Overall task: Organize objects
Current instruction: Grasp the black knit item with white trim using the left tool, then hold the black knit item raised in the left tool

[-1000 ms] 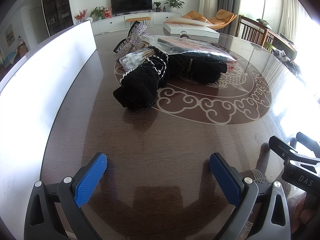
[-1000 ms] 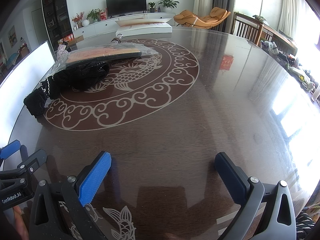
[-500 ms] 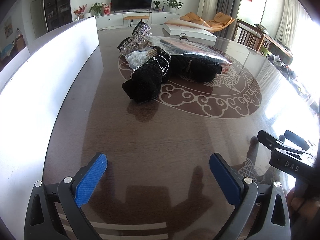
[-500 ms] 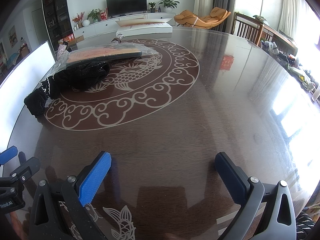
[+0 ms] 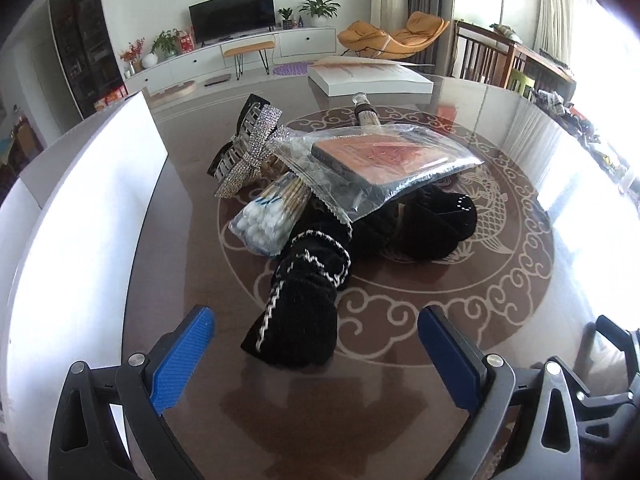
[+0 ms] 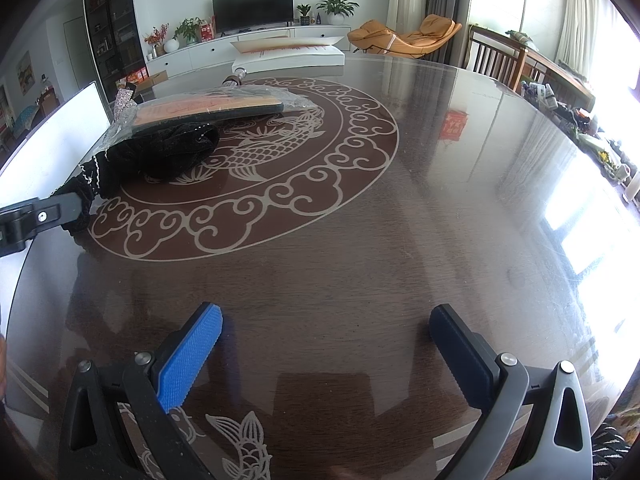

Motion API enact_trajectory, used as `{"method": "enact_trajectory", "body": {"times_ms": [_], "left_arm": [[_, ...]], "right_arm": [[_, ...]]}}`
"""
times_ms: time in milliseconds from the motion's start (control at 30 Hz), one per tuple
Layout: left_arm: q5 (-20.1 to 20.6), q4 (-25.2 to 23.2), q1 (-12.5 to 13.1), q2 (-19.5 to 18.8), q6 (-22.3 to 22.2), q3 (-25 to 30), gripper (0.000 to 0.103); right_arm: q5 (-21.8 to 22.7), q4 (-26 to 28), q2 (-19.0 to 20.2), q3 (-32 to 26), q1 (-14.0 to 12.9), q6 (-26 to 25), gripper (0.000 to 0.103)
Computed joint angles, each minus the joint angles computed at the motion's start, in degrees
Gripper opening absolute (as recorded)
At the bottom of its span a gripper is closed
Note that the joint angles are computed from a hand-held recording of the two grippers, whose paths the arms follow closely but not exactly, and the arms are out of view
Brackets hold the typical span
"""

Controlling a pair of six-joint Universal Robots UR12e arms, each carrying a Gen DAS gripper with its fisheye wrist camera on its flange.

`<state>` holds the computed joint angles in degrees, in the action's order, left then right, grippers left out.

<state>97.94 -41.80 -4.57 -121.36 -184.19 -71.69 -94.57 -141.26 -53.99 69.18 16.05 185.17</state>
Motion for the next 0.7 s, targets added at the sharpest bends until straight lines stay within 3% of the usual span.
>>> {"method": "enact_trajectory", "body": {"times_ms": [33, 67, 100, 367, 400, 500, 533, 667, 700], "left_arm": [[0.0, -0.1, 0.0, -0.6, 0.6, 0.7, 0.058], [-0.1, -1.1, 0.0, -1.0, 0.3, 1.3, 0.04], [-0.1, -2.2, 0.1, -1.2, -0.4, 1.8, 0.03], [2.0, 1.1, -1.3, 7.0, -8.4, -10.2, 0.034], [2.4, 1.4, -1.5, 7.6, -8.2, -11.2, 0.04], [3.6, 2.8, -1.7, 7.6, -6.2, -12.1, 0.079], [3.9, 3.0, -1.7, 7.3, -6.0, -11.8, 0.083], [1.0, 0.8, -0.6, 5.9, -7.3, -10.2, 0.083], [0.2, 2.3, -0.3, 5.9, -8.2, -10.8, 0.086]], "right_arm": [[0.0, -0.1, 0.0, 0.1, 0.0, -0.1, 0.103], [0.0, -0.1, 0.0, 0.1, 0.0, -0.1, 0.103], [0.1, -0.1, 0.0, 0.1, 0.0, -0.1, 0.103], [0.0, -0.1, 0.0, 0.0, 0.0, -0.1, 0.103], [0.0, -0.1, 0.0, 0.0, 0.0, -0.1, 0.103], [0.0, -0.1, 0.0, 0.0, 0.0, -0.1, 0.103], [0.0, -0.1, 0.0, 0.0, 0.0, -0.1, 0.103], [0.1, -0.3, 0.0, 0.1, 0.0, -0.2, 0.103], [0.1, -0.3, 0.0, 0.1, 0.0, -0.2, 0.103]]}}
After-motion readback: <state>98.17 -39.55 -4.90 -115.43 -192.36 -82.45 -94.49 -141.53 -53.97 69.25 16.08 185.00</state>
